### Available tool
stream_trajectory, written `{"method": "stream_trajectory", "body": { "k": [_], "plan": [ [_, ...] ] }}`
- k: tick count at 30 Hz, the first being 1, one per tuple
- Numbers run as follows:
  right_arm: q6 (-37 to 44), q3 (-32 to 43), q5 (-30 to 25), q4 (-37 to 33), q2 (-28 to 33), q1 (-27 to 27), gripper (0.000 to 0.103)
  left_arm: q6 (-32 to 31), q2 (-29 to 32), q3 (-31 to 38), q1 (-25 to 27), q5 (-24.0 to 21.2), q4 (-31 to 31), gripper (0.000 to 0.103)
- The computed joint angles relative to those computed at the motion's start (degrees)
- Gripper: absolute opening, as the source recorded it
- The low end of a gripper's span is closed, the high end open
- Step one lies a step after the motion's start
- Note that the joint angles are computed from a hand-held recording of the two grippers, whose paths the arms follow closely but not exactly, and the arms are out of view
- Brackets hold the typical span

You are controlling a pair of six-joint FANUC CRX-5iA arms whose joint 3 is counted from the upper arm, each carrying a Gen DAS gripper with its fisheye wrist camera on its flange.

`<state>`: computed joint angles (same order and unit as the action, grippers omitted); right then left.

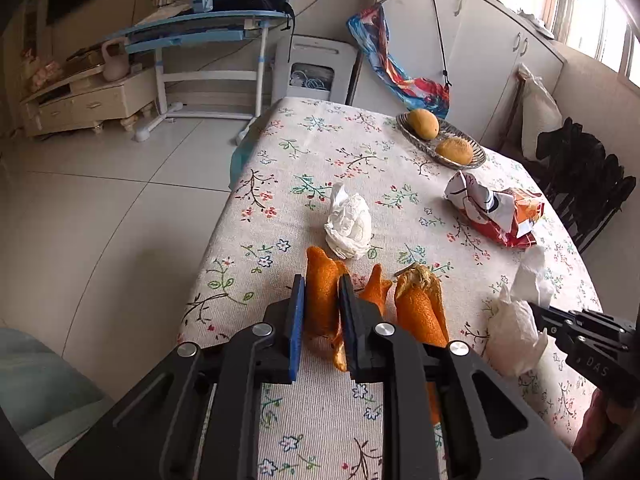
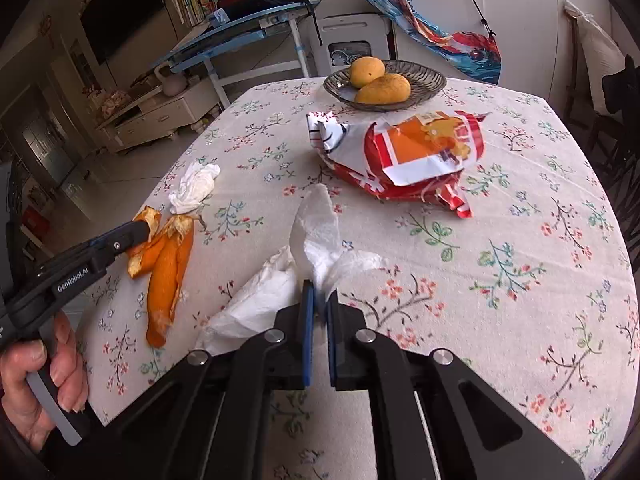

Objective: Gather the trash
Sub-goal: 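Grasp the white tissue with the right tool while the left tool grasps an orange peel, then lift the tissue with the right tool toward the bucket while the left tool carries the peel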

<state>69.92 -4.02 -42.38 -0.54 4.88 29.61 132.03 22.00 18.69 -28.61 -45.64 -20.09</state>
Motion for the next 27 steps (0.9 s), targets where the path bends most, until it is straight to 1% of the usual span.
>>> {"method": "stream_trajectory", "body": {
  "k": [6,9,15,19,23,27],
  "plan": [
    [-1.49,-5.52,0.64,-0.07,-6.42,-0.15,0.006,8.89,-6.18,-5.42,-2.95,1.11,-6.97,0.016],
    [-3.19,-8.19,1.48,1.51,-9.03,0.64,0.006,10.98,-8.50,-7.45,-4.80,0.80,-8.83,0.016],
    [-5.80,-12.06,2.89,1.43,-12.69,0.80,0.006,11.67,-10.30,-9.30,-8.35,-0.89,-10.56,0.017],
    [-8.35,-14.75,3.91,3.28,-15.08,1.51,0.006,13.30,-11.13,-10.27,-10.29,-1.87,-11.65,0.016],
    [-8.89,-16.15,4.31,3.03,-16.46,1.70,0.006,14.25,-11.29,-10.17,-12.65,-3.61,-13.89,0.016],
    [-9.82,-16.71,4.58,3.55,-16.75,1.94,0.006,13.22,-10.76,-9.46,-13.97,-5.05,-14.82,0.017]
  ]
}}
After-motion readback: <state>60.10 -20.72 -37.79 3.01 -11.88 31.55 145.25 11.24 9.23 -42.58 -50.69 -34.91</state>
